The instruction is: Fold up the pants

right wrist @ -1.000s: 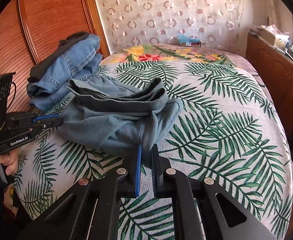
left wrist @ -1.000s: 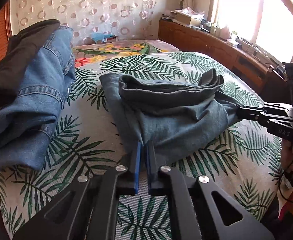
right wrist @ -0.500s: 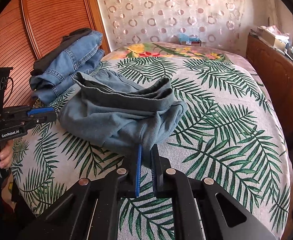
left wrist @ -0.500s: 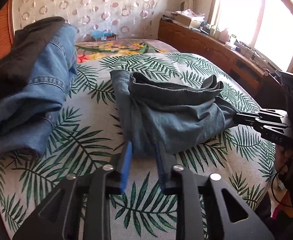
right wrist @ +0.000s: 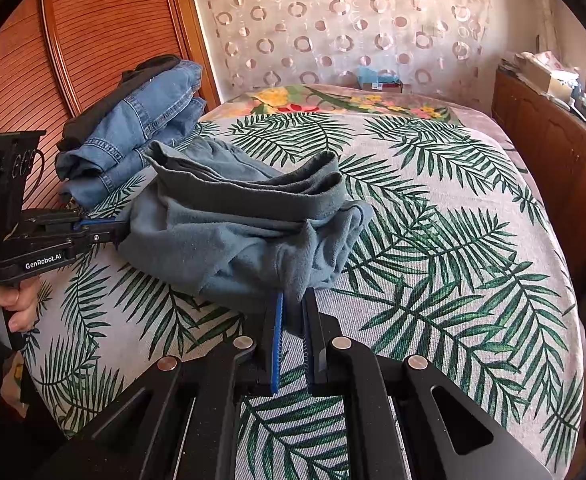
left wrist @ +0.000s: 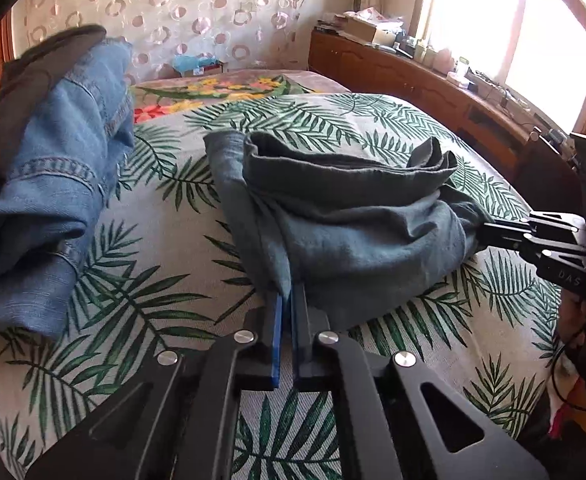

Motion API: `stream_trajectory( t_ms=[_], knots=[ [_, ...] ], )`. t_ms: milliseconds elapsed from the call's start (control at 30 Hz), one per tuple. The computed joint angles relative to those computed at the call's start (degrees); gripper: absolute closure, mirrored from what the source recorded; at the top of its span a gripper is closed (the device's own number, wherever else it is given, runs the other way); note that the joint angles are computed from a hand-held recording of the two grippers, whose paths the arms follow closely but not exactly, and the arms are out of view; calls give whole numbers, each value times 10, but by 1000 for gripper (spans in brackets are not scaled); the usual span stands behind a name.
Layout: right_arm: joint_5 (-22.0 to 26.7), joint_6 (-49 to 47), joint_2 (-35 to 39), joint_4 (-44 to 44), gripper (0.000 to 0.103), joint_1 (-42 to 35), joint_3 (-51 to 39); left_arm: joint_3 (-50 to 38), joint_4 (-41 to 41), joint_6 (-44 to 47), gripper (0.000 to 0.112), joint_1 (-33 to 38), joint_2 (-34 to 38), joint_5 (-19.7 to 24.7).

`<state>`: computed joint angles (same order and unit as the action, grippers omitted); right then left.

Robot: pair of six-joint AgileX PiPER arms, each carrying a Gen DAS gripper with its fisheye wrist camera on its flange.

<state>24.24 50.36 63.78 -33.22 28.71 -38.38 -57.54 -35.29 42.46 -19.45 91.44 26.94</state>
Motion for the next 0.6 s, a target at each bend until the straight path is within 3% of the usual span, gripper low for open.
stream_trajectory(
  t_ms=[167,367,467,600],
  knots=[
    [16,15,-38,-8,95,16,16,59,-59,57,109,16,-78,14],
    [68,62,-96,-28,95,78,40,128,-61,57,109,12,-156,23],
    [111,114,-122,-62,95,131,48,147,-67,58,109,16,-179,35],
    [145,153,-136,-79,95,172,56,156,-40,29,109,-4,-175,18]
  ],
)
